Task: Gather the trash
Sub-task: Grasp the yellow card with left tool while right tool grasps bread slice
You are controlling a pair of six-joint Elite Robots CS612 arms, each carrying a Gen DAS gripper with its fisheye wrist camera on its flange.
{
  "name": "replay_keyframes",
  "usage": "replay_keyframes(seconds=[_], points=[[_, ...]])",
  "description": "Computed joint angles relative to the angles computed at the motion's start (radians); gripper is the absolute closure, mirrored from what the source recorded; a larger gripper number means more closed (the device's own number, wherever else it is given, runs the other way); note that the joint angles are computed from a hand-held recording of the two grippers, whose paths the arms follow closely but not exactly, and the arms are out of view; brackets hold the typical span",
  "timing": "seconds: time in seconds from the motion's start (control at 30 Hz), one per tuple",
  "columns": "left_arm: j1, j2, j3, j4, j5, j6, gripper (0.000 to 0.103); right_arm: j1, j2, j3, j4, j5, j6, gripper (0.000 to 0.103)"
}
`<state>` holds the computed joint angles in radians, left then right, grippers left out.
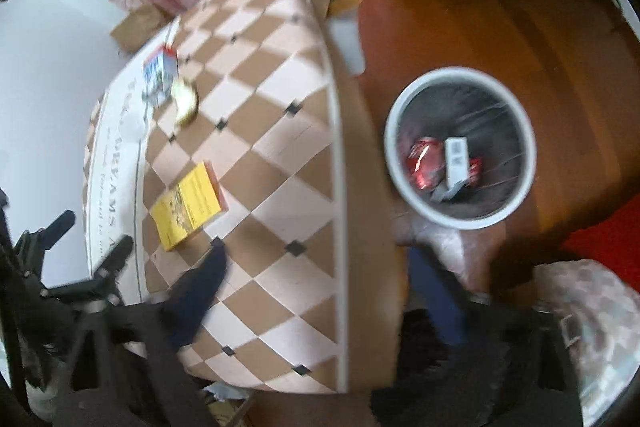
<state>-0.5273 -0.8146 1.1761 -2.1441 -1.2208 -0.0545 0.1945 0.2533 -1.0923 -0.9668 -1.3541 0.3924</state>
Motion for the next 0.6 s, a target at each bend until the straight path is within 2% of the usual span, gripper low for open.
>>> replay_keyframes(seconds=[0.13, 0.23, 0.3, 0.37, 0.4, 0.43, 0.53, 0.57, 0.6], points=[[0.002, 0.033, -0.034, 0.017, -0.064, 0.101, 0.006, 0.011, -0.011, 0.057, -0.011, -0.023, 0.005, 0.026], [0.0, 0.072, -0.092, 0.067, -0.094, 0.172, 0.007, 0.009, -0.021, 0.089, -0.009, -0.033, 0.002, 0.026], [0.004, 0.098, -0.135, 0.107, -0.129, 0.192, 0.017, 0.008, -0.029, 0.108, -0.011, -0.043, -0.003, 0.026], [0.016, 0.105, -0.156, 0.119, -0.186, 0.18, 0.039, 0.005, -0.037, 0.123, -0.01, -0.044, -0.006, 0.026], [0.026, 0.11, -0.171, 0.134, -0.233, 0.159, 0.042, 0.003, -0.04, 0.129, -0.011, -0.045, -0.007, 0.026], [0.031, 0.113, -0.177, 0.14, -0.25, 0.138, 0.042, 0.003, -0.044, 0.134, -0.014, -0.046, -0.008, 0.026], [0.041, 0.101, -0.157, 0.117, -0.229, 0.037, 0.045, 0.0, -0.057, 0.161, -0.03, -0.037, -0.008, 0.026], [0.049, 0.093, -0.146, 0.11, -0.215, -0.039, 0.046, 0.002, -0.065, 0.179, -0.045, -0.034, -0.01, 0.026], [0.061, 0.082, -0.13, 0.09, -0.211, -0.123, 0.058, 0.003, -0.072, 0.195, -0.058, -0.034, -0.015, 0.026]])
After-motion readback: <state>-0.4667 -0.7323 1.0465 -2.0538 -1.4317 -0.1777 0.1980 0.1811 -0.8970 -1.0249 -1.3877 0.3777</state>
